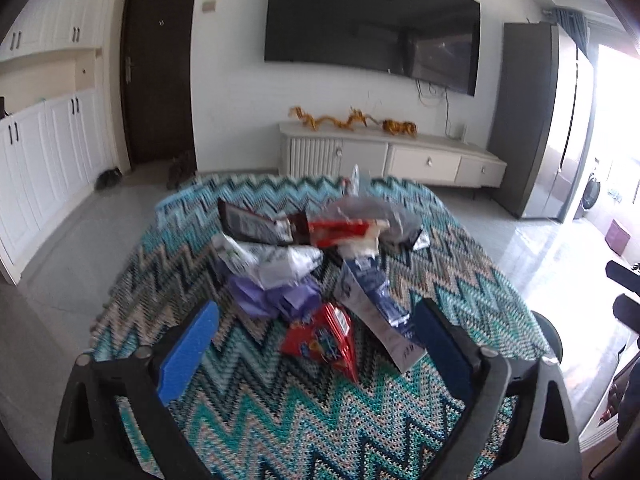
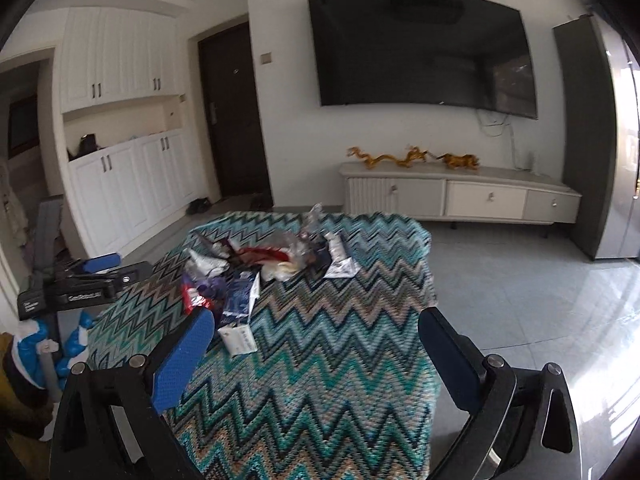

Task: Collect trash
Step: 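Grasp the red snack bag with the left tool while the right tool grasps the blue milk carton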

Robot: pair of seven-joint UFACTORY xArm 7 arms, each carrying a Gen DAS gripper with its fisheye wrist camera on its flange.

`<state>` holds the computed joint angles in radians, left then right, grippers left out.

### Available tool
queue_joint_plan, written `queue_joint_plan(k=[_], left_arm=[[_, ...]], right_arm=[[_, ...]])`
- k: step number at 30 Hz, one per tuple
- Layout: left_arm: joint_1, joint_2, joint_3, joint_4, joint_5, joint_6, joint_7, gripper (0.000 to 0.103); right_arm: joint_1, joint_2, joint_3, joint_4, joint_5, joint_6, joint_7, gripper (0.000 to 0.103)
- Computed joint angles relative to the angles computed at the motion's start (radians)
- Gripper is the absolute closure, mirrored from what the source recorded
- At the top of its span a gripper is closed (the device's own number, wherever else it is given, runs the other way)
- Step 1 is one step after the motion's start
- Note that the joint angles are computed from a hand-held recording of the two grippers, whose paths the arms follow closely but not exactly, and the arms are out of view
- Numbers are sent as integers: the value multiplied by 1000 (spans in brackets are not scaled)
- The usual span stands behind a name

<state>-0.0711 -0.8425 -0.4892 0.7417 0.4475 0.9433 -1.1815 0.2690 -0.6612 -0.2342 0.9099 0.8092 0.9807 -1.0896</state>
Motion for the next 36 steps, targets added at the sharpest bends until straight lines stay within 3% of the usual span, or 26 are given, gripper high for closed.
queue_joint_plan(k=[7,10,15,17,28,36], left_arm=[[-29,83,113,-98,-68,-156,12,32],[-42,87,155,-136,-100,-204,33,49],[-77,48,227,-217,-177,-312,117,87],[-83,27,233,-237,-199,-334,151,94],[-86,-110,183,-277,-262,-306,217,98],[-74,-155,139,-240,-257,-251,223,98]], right_arm=[[26,89,33,14,-8,109,-43,14],[23,140,60,31,-2,147,-56,19],[27,217,138,48,2,165,-74,25],[28,246,170,51,-1,151,-76,29],[49,366,271,83,-28,66,-29,65],[44,328,244,68,-4,71,-43,68]])
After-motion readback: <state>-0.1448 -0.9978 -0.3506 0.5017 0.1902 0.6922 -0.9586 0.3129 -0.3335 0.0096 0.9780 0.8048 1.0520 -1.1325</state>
